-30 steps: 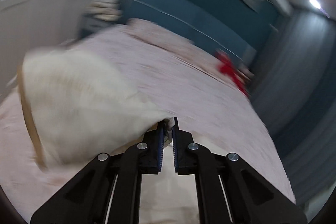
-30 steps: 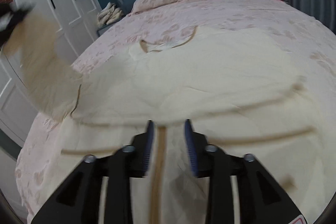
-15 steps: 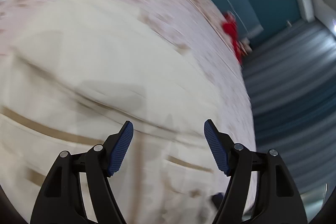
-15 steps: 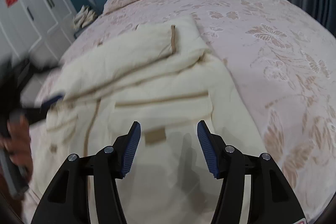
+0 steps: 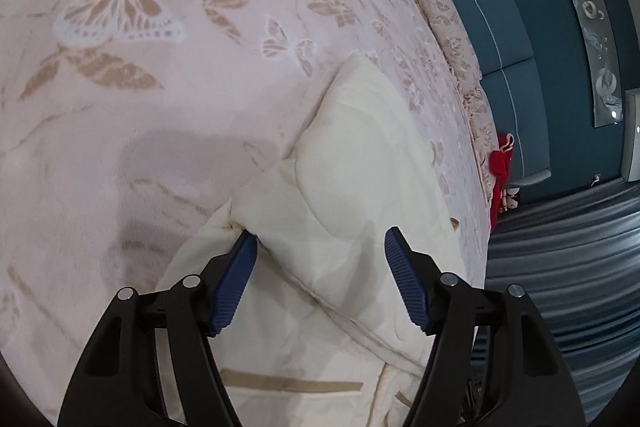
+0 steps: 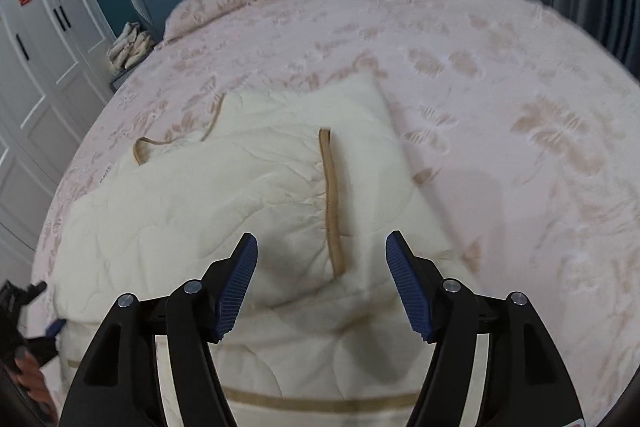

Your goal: Fold large clothes

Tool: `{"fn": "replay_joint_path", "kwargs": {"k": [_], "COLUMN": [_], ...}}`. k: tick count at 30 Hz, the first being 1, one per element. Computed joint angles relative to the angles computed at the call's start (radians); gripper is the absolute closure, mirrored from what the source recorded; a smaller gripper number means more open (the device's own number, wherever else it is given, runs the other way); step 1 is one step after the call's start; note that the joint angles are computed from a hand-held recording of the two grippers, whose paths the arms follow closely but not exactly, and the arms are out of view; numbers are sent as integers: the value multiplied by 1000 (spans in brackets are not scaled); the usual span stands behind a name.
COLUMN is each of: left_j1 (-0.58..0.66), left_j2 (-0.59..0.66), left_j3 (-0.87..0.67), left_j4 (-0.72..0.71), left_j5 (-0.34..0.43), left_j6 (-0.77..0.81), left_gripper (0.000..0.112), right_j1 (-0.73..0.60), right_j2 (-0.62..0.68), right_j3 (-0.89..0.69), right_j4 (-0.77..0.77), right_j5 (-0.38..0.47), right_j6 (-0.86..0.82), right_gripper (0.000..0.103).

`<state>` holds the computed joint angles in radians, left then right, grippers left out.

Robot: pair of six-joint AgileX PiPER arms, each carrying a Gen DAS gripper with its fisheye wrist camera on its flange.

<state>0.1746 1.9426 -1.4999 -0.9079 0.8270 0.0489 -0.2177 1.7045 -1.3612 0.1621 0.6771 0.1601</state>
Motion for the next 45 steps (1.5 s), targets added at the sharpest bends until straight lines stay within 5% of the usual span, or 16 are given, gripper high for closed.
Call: {"fn": "replay_joint_path", "kwargs": {"k": [1,2,3,4,6,11,14,23,29,33,37,45], "left_j1": [0,-5,-16,-20,-28,-64,-134,-208,-292,-404,-509,-605], "left_j2": [-6,0,9,25,36,-76,-45,-25,-115,-255,-206,-7], "left_j3": [15,14,-4,-32,-82,-62,-91,7,-20,13,-80,-126], "left_j4": [1,13,44,68,121,239,434,665,945,1229,1257,1319], "left_j5": [-8,-16,-17,-6,8,-72,-86,-163,-72,-54,-33,8], "left_j6": [9,8,-13,-29,-66,-13,-119,-218,-360,-568,-548,-601], "left_gripper": [51,56,68,77,97,101,101,100,94,63,61,61], "right_j1": [-13,-22,-31,-30,-30,-28,24,37,57,137,238,366], "right_j2": [17,24,34,48,36,-114,-56,52,-66,-233,-173,7], "right_j3": [-5,-3,-8,-32,-60,-61,-53,52,50,113,48,37], "right_j4": [59,113,179,204,246,278,41,-23,-225,-357,-245,-298], "right_j5": [7,9,19,49,62,-34,-24,-45,38,20,29,-1], "right_j6": [-38,-78,-131,-151,-180,-222,-93,-59,155,276,151,215], "right_gripper": [38,49,76,85,90,91,91,89,76,72,76,80]}}
